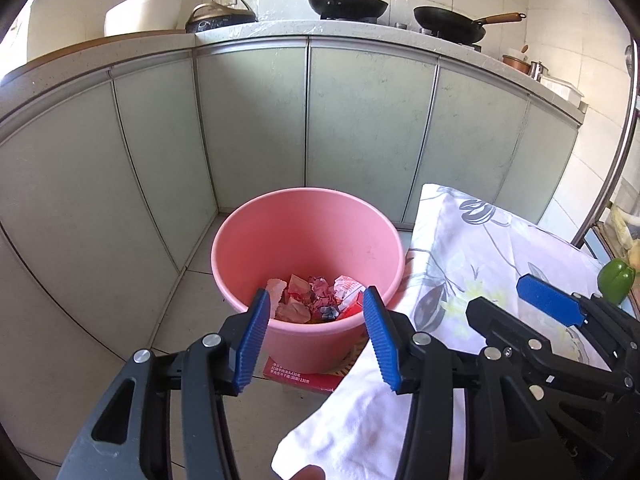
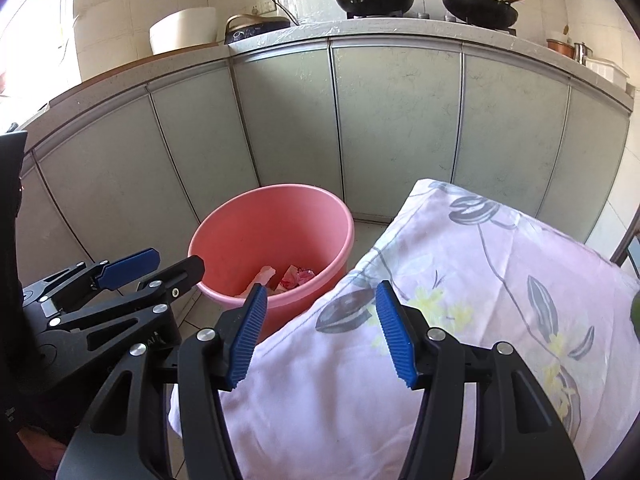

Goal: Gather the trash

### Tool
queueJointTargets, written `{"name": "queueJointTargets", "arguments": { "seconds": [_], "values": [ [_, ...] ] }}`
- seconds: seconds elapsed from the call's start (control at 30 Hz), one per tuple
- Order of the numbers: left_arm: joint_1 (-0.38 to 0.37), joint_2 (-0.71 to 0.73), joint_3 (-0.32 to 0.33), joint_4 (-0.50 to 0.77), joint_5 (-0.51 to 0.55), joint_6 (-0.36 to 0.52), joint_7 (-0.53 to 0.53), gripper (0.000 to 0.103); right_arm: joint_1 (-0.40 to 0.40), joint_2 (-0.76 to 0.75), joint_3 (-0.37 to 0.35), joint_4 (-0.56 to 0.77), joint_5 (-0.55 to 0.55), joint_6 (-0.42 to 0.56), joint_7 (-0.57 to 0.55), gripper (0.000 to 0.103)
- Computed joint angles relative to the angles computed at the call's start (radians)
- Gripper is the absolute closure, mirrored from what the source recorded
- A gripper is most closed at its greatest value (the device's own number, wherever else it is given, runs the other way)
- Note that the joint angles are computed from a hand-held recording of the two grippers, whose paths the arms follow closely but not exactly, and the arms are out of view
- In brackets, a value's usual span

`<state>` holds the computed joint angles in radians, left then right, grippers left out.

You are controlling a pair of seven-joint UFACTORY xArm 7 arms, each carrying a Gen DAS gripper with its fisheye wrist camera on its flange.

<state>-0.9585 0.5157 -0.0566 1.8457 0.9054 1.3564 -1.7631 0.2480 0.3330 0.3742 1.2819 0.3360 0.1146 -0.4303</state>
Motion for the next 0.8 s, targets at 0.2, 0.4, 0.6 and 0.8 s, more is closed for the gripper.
{"name": "queueJointTargets", "arguments": {
  "seconds": [0.2, 0.4, 0.6, 0.8],
  "values": [
    [-0.024, -0.005, -0.003, -0.006, 0.021, 0.006, -0.038, 0.055, -0.039, -0.041, 0.035, -0.064, 0.049, -0.030, -0.029, 0.038],
    [-0.050, 0.004, -0.004, 0.007, 0.044, 0.031, -0.045, 0.055, -0.046, -0.075, 0.043, -0.121, 0.072, -0.073, -0.045, 0.038],
    [-0.059, 0.009, -0.005, 0.011, 0.053, 0.034, -0.044, 0.055, -0.028, -0.093, 0.020, -0.160, 0.032, -0.122, -0.006, 0.038],
    [-0.061, 0.011, -0.003, 0.012, 0.058, 0.029, -0.042, 0.055, -0.053, -0.101, 0.037, -0.184, -0.027, -0.154, 0.037, 0.038]
  ]
}}
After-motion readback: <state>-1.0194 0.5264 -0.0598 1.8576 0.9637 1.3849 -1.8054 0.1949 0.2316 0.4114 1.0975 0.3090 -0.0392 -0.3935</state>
